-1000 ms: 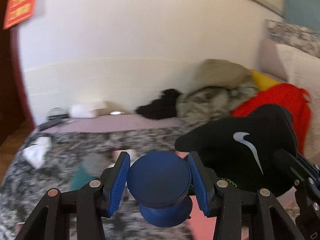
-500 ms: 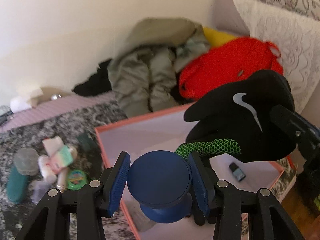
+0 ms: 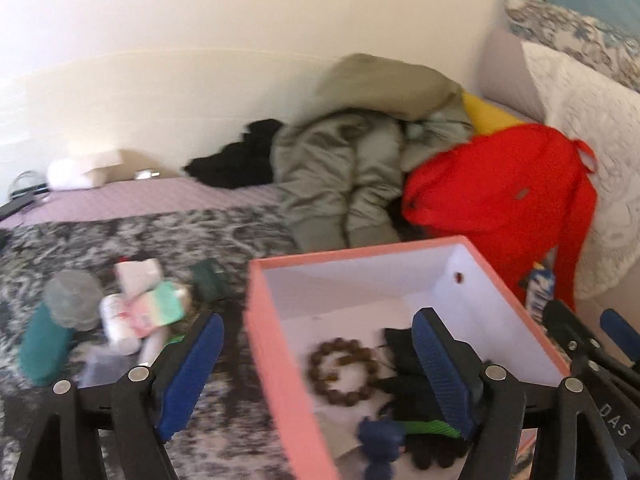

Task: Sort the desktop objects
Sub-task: 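Return both tools to the remaining items on the bed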

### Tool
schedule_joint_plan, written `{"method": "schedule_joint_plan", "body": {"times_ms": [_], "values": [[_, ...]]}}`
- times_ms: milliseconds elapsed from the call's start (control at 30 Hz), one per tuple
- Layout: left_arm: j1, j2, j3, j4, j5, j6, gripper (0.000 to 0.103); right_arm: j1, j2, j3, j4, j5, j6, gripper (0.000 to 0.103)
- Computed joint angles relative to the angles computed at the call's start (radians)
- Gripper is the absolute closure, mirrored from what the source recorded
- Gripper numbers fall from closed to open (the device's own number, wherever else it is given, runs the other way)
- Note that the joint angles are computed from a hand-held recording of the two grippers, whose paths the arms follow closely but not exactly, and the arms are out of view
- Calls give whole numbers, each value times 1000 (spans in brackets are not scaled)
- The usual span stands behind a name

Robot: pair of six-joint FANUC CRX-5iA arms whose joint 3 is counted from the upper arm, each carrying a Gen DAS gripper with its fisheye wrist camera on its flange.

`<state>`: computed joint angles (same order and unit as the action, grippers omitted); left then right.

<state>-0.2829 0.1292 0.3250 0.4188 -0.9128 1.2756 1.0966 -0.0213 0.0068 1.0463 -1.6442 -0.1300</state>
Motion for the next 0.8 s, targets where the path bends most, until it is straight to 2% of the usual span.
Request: {"method": "schedule_joint_plan", "body": {"times_ms": [167,333,533,600,700,800], "values": [[78,-40,-21,-59,-15,27,21,0,75,80,15,58,25,11],[173,-87,-60,-113,-8,32,21,-1,175,176,19,161,58,11],[311,-113,-107,-198,7,38,21,-10,330,345,-47,296,162,11],[343,-116,-135,-235,37,16,21,-12,379,392,-71,335,194,11],[389,-97,-176,-220,62,-56,21,-22,476,509,-155,385,274,11],[410,-51,-181,-187,48,-142,21,-47,564,622,-277,450,334,11]]}}
